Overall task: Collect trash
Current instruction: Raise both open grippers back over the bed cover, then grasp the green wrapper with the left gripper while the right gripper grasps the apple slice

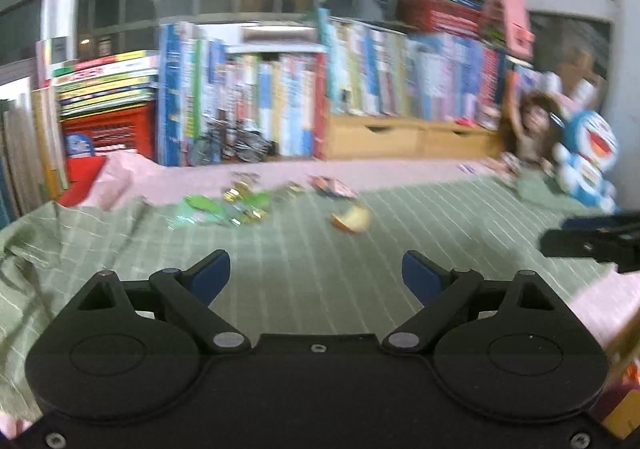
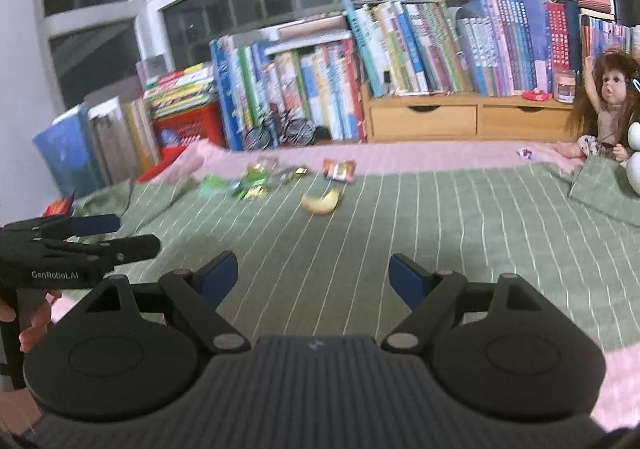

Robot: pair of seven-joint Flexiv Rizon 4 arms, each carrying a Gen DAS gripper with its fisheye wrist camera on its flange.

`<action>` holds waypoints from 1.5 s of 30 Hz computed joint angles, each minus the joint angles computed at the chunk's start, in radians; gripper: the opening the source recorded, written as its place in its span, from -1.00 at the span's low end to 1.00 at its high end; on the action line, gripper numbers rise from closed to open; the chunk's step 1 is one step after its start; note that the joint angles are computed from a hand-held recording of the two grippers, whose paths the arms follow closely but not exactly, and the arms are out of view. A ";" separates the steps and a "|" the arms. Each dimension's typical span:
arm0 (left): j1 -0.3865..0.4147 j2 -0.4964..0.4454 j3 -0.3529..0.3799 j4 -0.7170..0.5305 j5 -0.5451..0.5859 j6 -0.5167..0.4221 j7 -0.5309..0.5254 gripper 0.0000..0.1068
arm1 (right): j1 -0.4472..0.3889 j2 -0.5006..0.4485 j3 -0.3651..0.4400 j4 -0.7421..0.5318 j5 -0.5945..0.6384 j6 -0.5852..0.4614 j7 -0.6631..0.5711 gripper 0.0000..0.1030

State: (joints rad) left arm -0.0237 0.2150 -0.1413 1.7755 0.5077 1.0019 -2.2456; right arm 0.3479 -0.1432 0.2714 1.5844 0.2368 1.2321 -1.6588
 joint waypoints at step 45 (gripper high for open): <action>-0.083 -0.684 0.326 -0.559 -0.092 -0.061 0.039 0.25 | 0.165 -0.650 -0.051 -0.677 -0.348 -0.162 0.106 0.59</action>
State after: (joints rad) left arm -0.1071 -0.4687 0.1847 1.2167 0.4157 0.9407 -2.2065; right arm 0.5129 -0.7937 0.2200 0.9078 -0.1115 1.0697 -1.5526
